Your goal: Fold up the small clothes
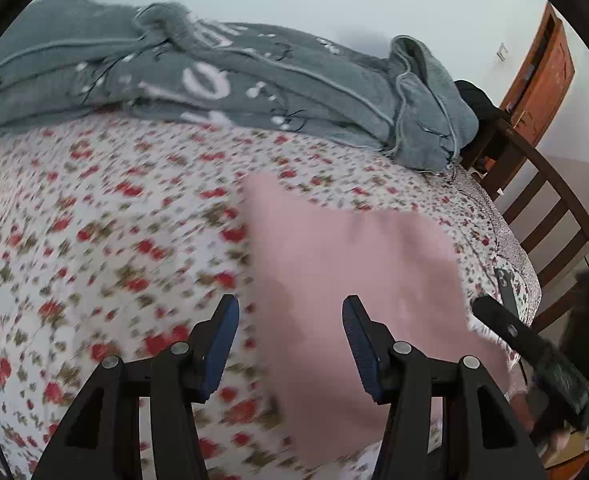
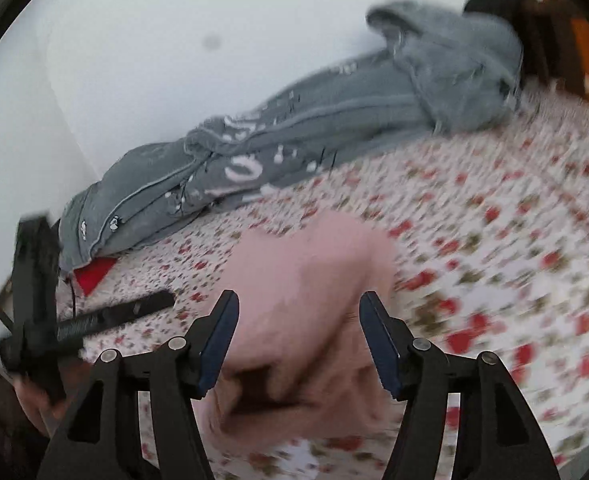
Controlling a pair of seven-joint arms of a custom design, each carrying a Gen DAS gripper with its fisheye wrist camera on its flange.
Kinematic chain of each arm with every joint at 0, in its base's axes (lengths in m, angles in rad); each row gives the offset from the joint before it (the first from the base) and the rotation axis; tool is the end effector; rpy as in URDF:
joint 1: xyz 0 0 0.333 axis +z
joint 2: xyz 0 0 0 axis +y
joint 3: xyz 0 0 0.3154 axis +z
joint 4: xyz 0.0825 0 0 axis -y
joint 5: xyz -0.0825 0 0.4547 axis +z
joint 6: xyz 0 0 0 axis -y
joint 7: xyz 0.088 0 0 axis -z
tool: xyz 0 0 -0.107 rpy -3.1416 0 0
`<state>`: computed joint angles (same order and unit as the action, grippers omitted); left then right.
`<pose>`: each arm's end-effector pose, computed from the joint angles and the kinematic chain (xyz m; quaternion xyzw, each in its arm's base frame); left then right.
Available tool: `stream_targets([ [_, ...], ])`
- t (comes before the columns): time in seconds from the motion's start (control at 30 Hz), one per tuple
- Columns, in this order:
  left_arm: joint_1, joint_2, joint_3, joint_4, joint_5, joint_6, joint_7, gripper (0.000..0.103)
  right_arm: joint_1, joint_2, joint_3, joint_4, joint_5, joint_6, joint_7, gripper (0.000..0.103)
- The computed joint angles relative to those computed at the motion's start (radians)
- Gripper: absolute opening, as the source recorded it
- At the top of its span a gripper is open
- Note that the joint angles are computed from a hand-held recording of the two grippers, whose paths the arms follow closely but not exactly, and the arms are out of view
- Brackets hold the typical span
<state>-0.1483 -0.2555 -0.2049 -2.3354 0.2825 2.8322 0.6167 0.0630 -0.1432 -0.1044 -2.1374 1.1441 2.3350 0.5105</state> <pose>0.5328 -0.2161 0.4858 -0.7597 0.5308 -0.3400 0.1597 0.6079 -0.0119 0.4824 -0.7115 0.5171 -0.0302 0.4748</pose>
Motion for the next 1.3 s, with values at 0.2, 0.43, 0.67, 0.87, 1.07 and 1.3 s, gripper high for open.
stream_targets([
  [0.2,-0.020,-0.080,0.051,-0.135,-0.081,0.074,0.064,0.052,0.029,0.077,0.072,0.027,-0.294,0.146,0.245,0.038],
  [0.43,-0.110,-0.128,0.138,-0.242,-0.209,0.189,0.168,0.052,0.074,-0.002,0.017,-0.032,0.105,0.193,-0.207,0.015],
  [0.67,-0.209,-0.106,0.166,-0.242,-0.284,0.215,0.288,0.057,0.058,0.042,0.063,-0.050,-0.153,0.310,-0.060,0.038],
  [0.87,-0.217,-0.067,0.085,-0.222,-0.264,0.225,0.346,0.064,0.083,-0.164,-0.009,-0.195,-0.059,0.220,-0.199,0.057],
  [1.07,0.129,-0.002,-0.283,-0.079,0.236,0.040,-0.060,0.064,0.086,-0.179,-0.024,-0.239,-0.096,0.195,-0.161,0.061],
  [1.3,0.164,-0.029,-0.285,-0.074,0.460,0.038,-0.326,0.019,0.024,0.020,-0.061,-0.074,-0.021,-0.081,-0.065,0.015],
])
